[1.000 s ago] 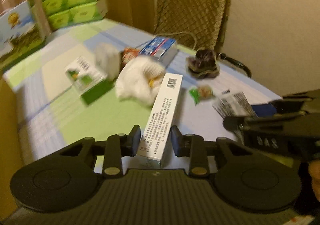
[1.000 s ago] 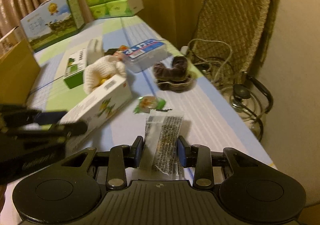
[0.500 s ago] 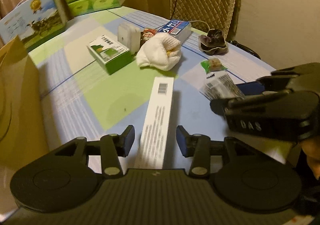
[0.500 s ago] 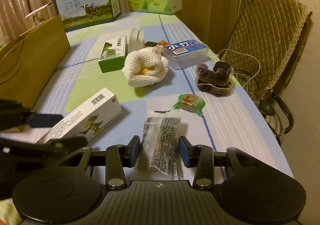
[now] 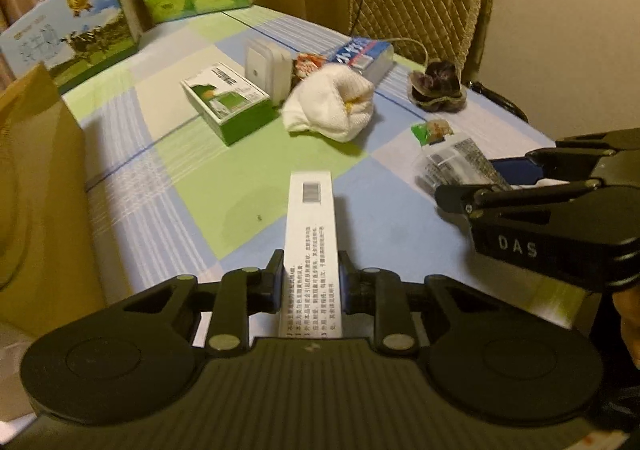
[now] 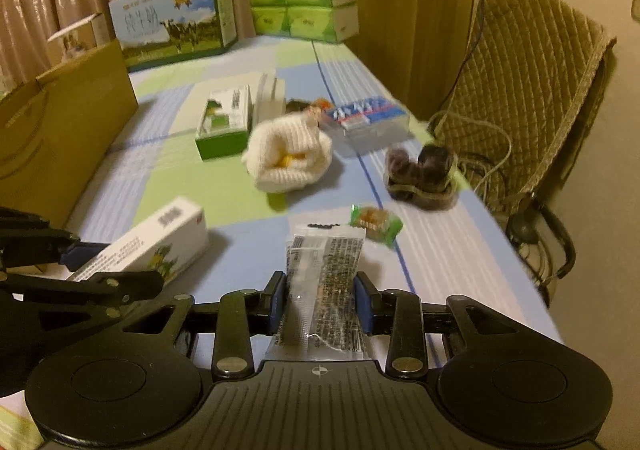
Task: Organize objects
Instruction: 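Carry both items into the cardboard box and open both tools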
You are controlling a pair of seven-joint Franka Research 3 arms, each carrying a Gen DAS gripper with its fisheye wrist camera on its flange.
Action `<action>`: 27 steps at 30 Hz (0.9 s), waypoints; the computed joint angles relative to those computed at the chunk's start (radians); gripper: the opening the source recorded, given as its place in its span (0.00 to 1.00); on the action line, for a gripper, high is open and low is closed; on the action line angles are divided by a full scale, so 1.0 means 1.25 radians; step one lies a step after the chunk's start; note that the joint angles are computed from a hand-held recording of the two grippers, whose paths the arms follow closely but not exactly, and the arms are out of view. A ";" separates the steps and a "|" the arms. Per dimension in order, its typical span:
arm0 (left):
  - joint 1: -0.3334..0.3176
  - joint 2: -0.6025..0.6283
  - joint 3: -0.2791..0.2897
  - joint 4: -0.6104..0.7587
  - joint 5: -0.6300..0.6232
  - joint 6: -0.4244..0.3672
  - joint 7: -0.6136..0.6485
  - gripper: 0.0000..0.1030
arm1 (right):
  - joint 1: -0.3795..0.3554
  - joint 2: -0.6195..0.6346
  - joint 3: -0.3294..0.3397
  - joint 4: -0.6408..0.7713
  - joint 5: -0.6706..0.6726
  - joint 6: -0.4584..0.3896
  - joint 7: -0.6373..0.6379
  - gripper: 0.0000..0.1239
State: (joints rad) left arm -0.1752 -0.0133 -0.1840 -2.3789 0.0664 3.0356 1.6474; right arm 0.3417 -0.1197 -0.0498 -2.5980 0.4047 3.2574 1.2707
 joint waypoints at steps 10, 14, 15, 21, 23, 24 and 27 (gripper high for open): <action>0.015 -0.138 0.038 -0.039 0.065 -0.027 -0.099 0.21 | 0.056 -0.096 -0.008 0.020 0.015 -0.028 -0.010 0.26; 0.030 -0.210 0.057 -0.060 0.087 -0.029 -0.119 0.21 | 0.155 -0.113 -0.063 0.046 0.048 -0.039 -0.057 0.26; 0.031 -0.227 0.068 -0.062 0.088 -0.030 -0.116 0.21 | 0.191 -0.113 -0.085 0.059 0.066 -0.041 -0.075 0.26; 0.116 -0.280 0.091 -0.031 0.151 -0.050 -0.124 0.21 | 0.512 -0.066 -0.292 0.229 0.302 -0.110 -0.308 0.26; 0.157 -0.270 0.095 -0.010 0.177 -0.061 -0.132 0.21 | 0.556 -0.024 -0.314 0.298 0.393 -0.154 -0.381 0.26; 0.179 -0.262 0.094 -0.001 0.194 -0.067 -0.140 0.21 | 0.566 0.004 -0.317 0.337 0.432 -0.185 -0.409 0.26; 0.198 -0.217 0.127 0.025 0.188 -0.072 -0.128 0.21 | 0.557 0.084 -0.299 0.426 0.503 -0.254 -0.456 0.26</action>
